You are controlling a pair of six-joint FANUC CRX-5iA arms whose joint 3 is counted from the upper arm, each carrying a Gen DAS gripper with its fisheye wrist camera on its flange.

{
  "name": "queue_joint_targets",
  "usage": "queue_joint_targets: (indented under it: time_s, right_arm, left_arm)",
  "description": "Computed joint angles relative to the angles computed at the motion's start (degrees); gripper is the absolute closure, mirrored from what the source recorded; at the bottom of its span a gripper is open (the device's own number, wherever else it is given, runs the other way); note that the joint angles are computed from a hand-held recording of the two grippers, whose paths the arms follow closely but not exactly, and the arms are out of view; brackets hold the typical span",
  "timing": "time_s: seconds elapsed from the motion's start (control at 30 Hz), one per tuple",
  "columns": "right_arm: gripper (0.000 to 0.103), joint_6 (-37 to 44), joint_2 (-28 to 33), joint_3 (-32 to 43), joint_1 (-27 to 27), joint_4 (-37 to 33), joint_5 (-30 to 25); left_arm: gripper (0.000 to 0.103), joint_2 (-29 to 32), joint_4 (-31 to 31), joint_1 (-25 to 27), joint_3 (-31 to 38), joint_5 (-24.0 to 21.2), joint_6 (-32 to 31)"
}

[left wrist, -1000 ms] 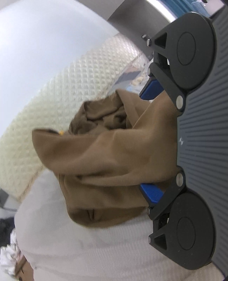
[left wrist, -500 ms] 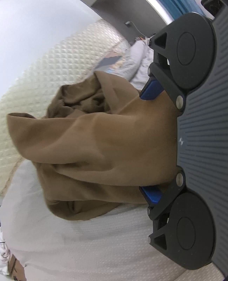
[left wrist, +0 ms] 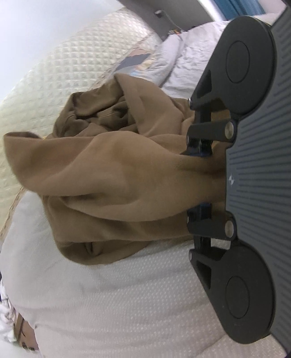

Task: Fold large clothes
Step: 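Lift the hoodie off the bed with both grippers, raising it high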

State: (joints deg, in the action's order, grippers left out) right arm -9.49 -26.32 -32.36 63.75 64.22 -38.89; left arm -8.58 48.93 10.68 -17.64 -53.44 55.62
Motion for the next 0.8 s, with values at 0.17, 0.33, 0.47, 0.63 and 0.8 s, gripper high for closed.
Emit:
queue_joint_targets:
  time_s: [0.17,0.33,0.47,0.63,0.8]
  right_arm:
    - [0.025,-3.31,-1.84,0.42,1.84,2.53,-8.46]
    - [0.024,-1.72,5.23,7.86,-6.67,1.14,-10.71]
    - [0.021,-0.23,15.15,17.71,-13.59,-6.56,-13.90]
    - [0.021,0.57,26.79,27.38,-19.16,-9.48,-15.12]
    - [0.025,5.82,36.77,37.90,-19.13,-11.35,-28.60]
  left_arm:
    - [0.079,-1.12,2.87,2.35,-0.77,0.28,1.43]
    - [0.081,-2.34,5.60,4.91,-2.09,2.78,4.17]
    - [0.084,-3.61,6.93,6.10,-3.52,7.84,5.29]
    - [0.085,-2.94,8.45,7.98,-4.01,11.67,6.78]
    - [0.086,-2.00,9.17,9.05,-4.38,14.02,7.51]
